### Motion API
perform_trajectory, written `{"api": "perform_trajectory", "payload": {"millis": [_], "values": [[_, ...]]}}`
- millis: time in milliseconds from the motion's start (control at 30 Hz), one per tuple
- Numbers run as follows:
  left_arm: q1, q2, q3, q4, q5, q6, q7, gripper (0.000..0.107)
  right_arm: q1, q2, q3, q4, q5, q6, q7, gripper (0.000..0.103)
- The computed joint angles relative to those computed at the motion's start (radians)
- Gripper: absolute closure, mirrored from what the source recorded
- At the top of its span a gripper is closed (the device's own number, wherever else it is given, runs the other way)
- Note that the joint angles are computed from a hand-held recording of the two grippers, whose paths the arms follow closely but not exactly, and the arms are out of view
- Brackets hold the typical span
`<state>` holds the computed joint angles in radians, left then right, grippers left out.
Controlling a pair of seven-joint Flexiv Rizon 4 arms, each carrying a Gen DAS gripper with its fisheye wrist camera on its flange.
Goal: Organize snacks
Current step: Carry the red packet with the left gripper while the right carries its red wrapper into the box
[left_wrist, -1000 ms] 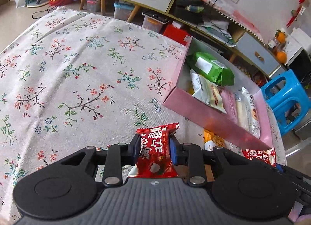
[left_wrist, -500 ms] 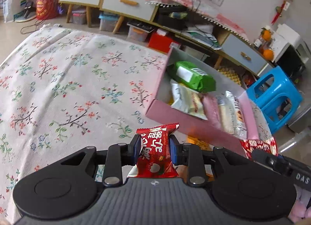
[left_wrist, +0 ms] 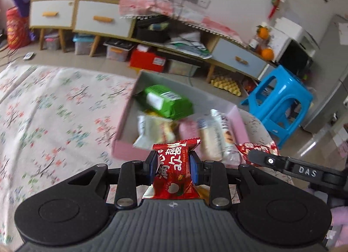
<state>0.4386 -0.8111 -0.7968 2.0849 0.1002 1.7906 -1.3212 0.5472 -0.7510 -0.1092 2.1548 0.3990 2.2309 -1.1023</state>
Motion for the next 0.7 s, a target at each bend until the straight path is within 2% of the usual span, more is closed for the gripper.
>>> {"api": "perform_trajectory", "payload": {"millis": [167,367,700], "values": [[-0.054,-0.011,-0.001,-0.078,-0.023,-0.066,0.057,0.079,-0.044,-0.004,0.005,-0.025,-0.008,-0.001,0.024,0.069],[-0.157,-0.043,0.026,-0.207,-0.128,-0.175,0.131,0.079,-0.122,-0.026,0.02,-0.078,-0.068,-0.019,0.06,0.069],[-0.36,-0.08,0.182,-0.441,-0.3,-0.349,0.206,0.079,-0.262,-0.113,0.077,-0.185,-0.184,0.009,0.174,0.069]]}}
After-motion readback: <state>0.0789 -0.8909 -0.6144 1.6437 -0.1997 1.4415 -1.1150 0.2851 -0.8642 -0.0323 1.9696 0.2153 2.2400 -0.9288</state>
